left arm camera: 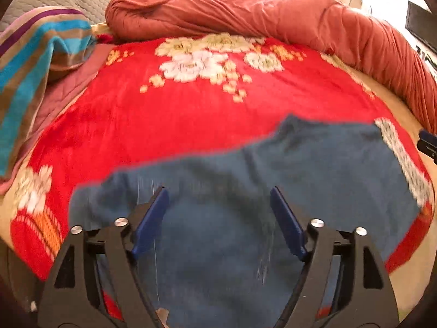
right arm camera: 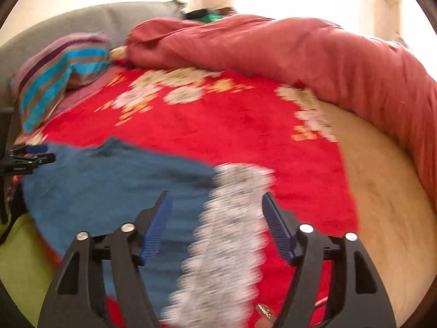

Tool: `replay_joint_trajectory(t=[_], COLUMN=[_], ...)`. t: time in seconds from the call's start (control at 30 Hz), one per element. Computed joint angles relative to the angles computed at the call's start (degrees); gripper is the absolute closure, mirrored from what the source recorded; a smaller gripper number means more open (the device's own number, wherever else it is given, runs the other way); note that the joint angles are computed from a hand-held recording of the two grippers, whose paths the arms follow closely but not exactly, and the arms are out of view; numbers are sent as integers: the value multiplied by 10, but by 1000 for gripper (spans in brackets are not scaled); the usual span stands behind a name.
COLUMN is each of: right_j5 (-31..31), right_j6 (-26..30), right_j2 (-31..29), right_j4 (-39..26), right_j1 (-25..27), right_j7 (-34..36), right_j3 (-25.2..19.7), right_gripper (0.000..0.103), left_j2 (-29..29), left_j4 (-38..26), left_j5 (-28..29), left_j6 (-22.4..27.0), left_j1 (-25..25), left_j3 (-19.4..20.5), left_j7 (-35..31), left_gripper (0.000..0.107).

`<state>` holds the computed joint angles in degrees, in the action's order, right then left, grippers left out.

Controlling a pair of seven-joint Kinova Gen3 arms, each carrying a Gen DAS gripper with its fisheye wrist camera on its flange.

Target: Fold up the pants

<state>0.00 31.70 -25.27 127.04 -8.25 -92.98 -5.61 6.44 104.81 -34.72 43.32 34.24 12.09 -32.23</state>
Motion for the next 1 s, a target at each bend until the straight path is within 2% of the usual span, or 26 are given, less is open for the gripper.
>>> replay_joint_trajectory(t=[0.1,0.17,0.23,0.3,0.37,0.43,0.5,0.53,0.7,0.83,1.0], right_j5=[25,60,95,141,165,152,125,126,147,83,74], right_j6=[0,0,4,38,68,68,72,77,83,57,75], right_j2=[26,54,90,126,136,125,103,98,83,33,25], right_j4=[0,-6,-18,-36,-38,-25,-14,-12,-6,10,10], right_j1=[-43,-76,-85,-56,-32,-9,-3,-1,25,-18,-63], right_j7=[-49,-95,-139,-181,-205,-217,-198,-195,-217,-154,-165], right_j3=[-48,-74,-106,-159,-181,-161,-124,-121,-158,-118,-124], right_gripper=[32,32,32,32,31,30,34,34,33,33,33], left_j2=[11,38,60,48,22,10,7,7,-1,-22,16], left_j4=[-5,-28,-31,-16,14,32,40,40,40,29,-5], left_j5=[-11,-20,-17,6,17,21,26,28,16,1,-23], left_j6=[22,63,84,66,28,10,-5,-7,2,26,91], left_j1=[16,50,72,52,16,11,4,1,9,27,70], left_j3=[15,-5,-35,-31,-13,-14,-11,-10,-5,24,49], left_j7=[-3,-6,-22,-23,-25,-29,-32,-33,-13,-24,-57], left_gripper=[23,21,18,18,18,18,18,18,18,18,18])
